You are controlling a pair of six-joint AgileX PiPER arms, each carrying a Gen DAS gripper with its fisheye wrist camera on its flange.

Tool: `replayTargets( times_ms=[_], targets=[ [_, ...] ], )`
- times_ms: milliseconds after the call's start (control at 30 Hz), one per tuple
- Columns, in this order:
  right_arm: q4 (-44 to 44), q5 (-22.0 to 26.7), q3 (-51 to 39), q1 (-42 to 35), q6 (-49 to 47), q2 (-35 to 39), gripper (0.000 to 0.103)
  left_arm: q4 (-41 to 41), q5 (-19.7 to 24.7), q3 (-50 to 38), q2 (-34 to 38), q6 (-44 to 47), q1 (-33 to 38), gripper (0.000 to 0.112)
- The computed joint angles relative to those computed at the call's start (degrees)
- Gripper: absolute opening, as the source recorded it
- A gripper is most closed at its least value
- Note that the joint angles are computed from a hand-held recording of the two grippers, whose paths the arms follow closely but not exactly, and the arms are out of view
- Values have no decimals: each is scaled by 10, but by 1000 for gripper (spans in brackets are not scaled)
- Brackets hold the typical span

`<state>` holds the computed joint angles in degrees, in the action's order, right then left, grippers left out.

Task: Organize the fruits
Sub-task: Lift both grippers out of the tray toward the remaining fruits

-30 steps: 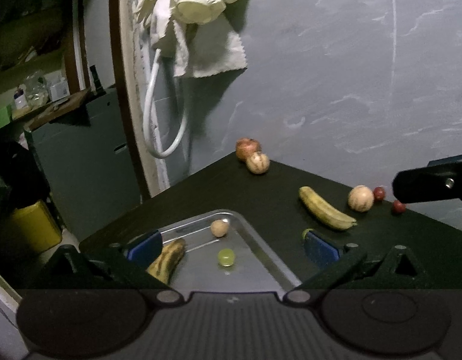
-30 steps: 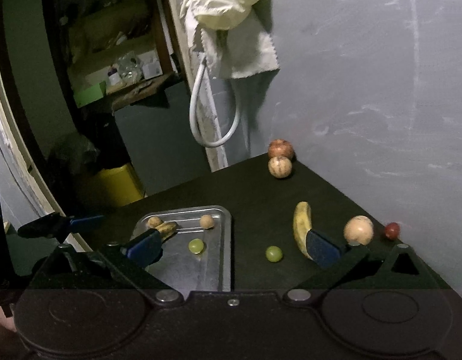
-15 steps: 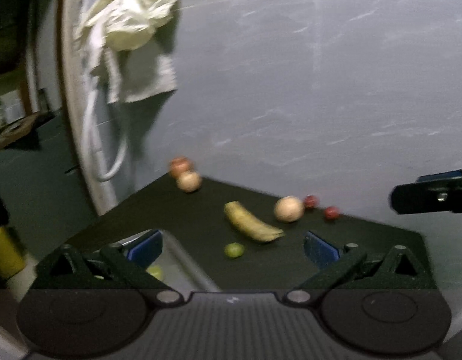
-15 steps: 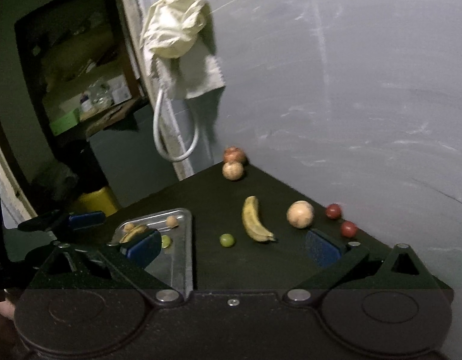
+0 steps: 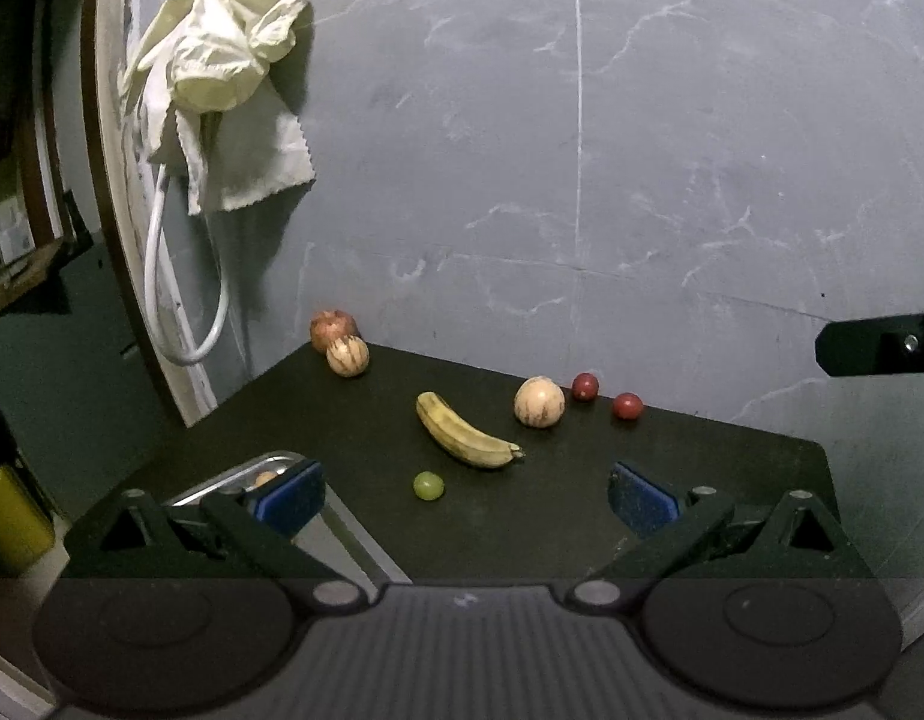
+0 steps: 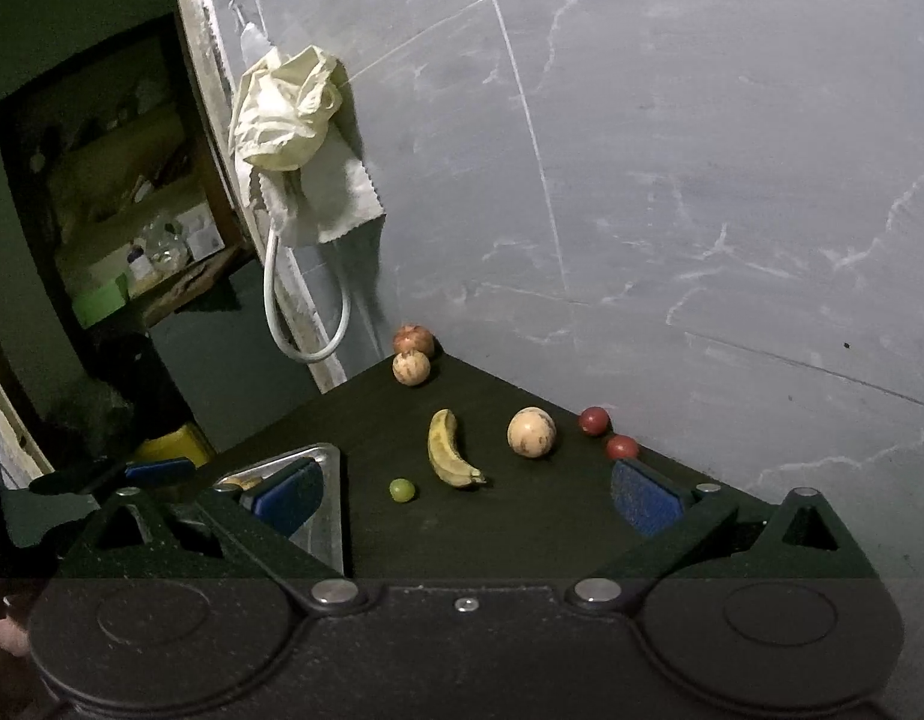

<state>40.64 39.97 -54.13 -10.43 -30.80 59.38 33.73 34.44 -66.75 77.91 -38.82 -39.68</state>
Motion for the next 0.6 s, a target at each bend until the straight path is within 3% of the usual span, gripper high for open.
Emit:
replayTargets(
  times_ms=[267,600],
  targets=[
    [-29,-25,-8,32,37,23,102,-46,-18,-7,17,55,34,102],
    [-200,-90,-61,110,205,111,102,-277,-81,-61,115,311,131,102]
  ],
)
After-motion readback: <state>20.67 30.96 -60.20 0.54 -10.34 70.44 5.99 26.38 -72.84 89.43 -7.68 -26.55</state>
